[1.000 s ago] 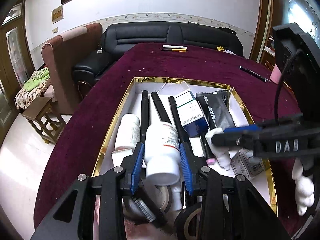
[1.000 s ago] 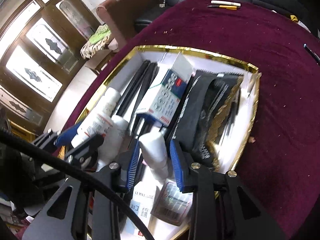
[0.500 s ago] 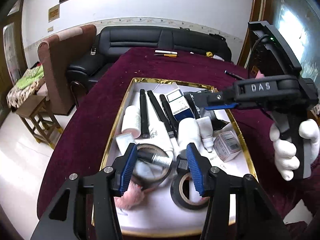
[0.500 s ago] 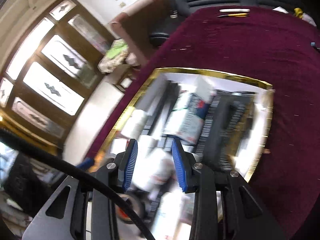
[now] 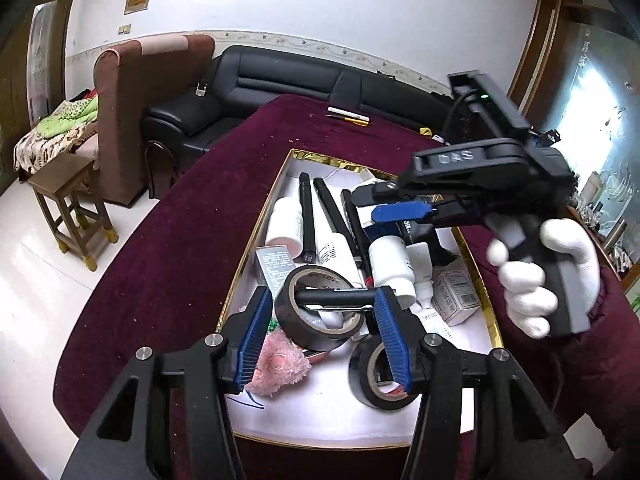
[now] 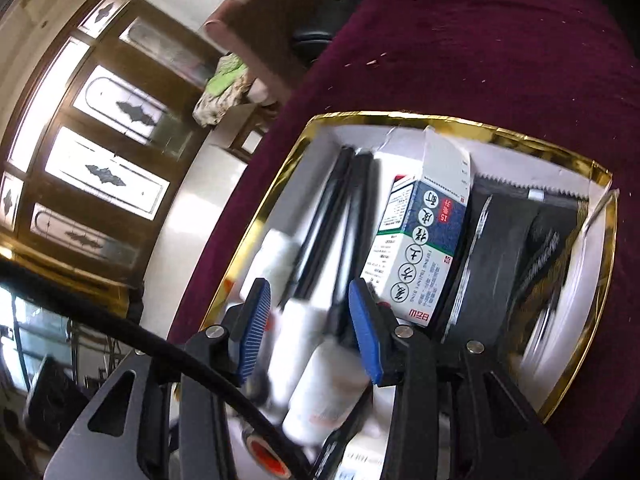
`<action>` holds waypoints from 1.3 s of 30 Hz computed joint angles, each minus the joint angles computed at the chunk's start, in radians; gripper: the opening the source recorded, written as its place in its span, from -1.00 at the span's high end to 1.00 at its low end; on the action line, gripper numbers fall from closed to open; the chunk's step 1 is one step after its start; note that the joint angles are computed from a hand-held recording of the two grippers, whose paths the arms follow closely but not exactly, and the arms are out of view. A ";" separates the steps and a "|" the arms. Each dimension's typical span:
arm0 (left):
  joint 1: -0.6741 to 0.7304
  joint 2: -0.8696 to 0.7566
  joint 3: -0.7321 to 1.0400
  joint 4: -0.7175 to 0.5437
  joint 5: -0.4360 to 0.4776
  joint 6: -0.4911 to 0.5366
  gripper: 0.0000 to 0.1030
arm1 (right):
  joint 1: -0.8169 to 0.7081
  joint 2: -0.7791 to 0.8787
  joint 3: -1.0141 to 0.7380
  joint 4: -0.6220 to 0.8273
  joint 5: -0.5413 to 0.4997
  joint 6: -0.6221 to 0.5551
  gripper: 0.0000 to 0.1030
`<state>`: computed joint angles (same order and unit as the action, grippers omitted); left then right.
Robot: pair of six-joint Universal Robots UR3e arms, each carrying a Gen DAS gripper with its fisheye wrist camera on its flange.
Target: Organize objects
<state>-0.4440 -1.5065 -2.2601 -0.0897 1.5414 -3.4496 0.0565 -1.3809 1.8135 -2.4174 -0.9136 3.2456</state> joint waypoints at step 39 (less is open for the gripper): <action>-0.480 -0.237 0.370 -0.275 0.684 -0.541 -0.97 | -0.080 -1.131 0.724 0.120 -0.339 -0.070 0.12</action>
